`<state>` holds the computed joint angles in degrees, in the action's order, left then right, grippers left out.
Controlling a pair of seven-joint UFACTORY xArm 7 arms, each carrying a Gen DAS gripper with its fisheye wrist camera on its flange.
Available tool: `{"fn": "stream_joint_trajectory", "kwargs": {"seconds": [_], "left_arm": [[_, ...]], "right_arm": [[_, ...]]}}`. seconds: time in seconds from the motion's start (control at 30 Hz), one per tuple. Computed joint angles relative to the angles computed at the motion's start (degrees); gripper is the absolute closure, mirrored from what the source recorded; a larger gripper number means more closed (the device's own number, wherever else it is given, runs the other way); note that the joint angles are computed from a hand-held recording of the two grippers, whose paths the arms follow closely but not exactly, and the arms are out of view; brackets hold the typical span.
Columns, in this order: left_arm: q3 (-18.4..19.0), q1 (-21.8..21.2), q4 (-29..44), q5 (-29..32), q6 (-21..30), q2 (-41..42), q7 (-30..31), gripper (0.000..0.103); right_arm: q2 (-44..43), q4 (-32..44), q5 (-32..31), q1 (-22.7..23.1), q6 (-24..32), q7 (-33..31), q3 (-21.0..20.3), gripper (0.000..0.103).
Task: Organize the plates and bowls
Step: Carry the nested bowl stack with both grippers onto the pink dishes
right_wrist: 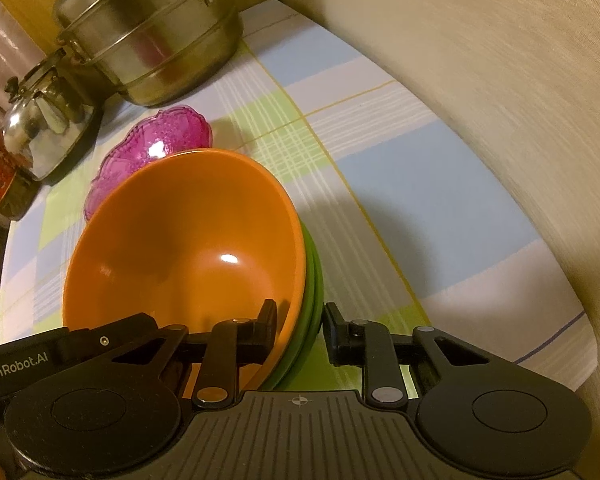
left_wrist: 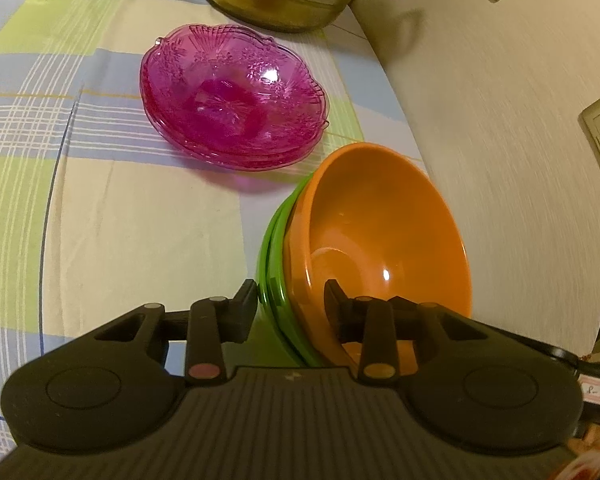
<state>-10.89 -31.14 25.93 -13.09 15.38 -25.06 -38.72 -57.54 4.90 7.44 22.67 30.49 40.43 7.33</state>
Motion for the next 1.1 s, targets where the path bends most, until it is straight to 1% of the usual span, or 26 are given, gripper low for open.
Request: {"fn": "stream_joint_trajectory", "kwargs": {"seconds": [0.3, 0.5, 0.67, 1.1], "left_arm": [[0.51, 0.23, -0.46, 0.56, 0.98, -3.04, 0.53, 0.071], [0.64, 1.48, 0.55, 1.57, 2.31, -5.26, 1.21, 0.071], [1.55, 2.72, 1.91, 2.04, 2.95, -5.64, 2.75, 0.071], [2.24, 6.61, 4.14, 3.04, 3.54, -4.99, 5.00, 0.072]], "right_arm": [[-1.66, 1.19, -0.60, 0.37, 1.60, 1.38, 1.53, 0.078], [-1.65, 3.90, -1.49, -0.06, 2.86, 1.84, 2.31, 0.078], [1.61, 7.27, -2.10, -0.72, 1.92, 1.02, 2.53, 0.078], [12.80, 15.02, -3.27, -2.07, -2.93, -0.09, 4.04, 0.078]]}}
